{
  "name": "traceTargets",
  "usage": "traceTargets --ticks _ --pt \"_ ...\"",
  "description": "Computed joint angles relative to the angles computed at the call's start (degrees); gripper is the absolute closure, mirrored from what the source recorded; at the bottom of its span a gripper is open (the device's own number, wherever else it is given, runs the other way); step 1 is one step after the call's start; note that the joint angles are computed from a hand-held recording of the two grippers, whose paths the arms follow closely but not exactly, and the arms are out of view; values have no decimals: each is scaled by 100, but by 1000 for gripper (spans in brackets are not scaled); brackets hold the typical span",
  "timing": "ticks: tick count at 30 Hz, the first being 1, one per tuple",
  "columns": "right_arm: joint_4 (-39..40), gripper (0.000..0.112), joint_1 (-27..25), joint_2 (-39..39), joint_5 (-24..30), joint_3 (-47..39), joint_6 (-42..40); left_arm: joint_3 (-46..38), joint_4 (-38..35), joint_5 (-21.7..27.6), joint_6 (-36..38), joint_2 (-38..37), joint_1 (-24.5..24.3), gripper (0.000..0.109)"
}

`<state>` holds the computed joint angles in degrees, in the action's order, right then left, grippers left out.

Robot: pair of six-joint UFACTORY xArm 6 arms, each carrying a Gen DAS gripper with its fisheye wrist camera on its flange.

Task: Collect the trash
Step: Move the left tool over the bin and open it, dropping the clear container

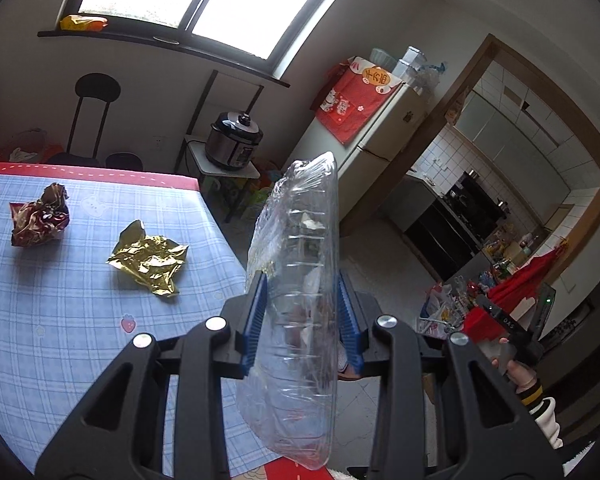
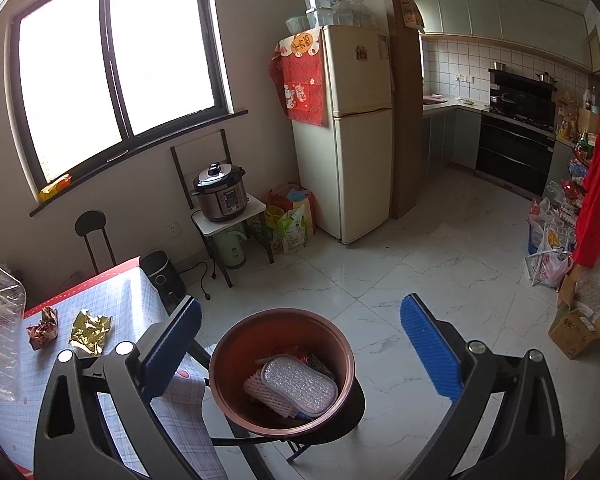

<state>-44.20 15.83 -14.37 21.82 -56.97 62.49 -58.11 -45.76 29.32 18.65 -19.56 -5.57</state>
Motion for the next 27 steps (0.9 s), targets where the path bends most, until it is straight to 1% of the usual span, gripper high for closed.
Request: traceTargets --ticks 4,6,13,21,23,25,27 --pt "-325 14 24 -370 421 192 80 -403 -402 60 399 463 -284 72" --pt "-432 14 -2 -526 539 267 100 -607 -551 65 517 709 -443 72" --pt "-408 14 -358 -986 485 630 -69 -1400 -804 99 737 1652 -999 72" --pt "98 14 -800 -1124 253 979 -611 -2831 -546 259 533 3193 -1515 72" --pt "182 14 -866 -1126 217 1040 -698 -3266 -355 314 367 3641 -1629 72" --pt "282 14 -938 -1144 147 1116 -781 -3713 -108 377 47 4097 -1711 72" --pt "376 14 -982 -1156 98 1192 -855 -4158 -52 450 -173 4520 -1765 72"
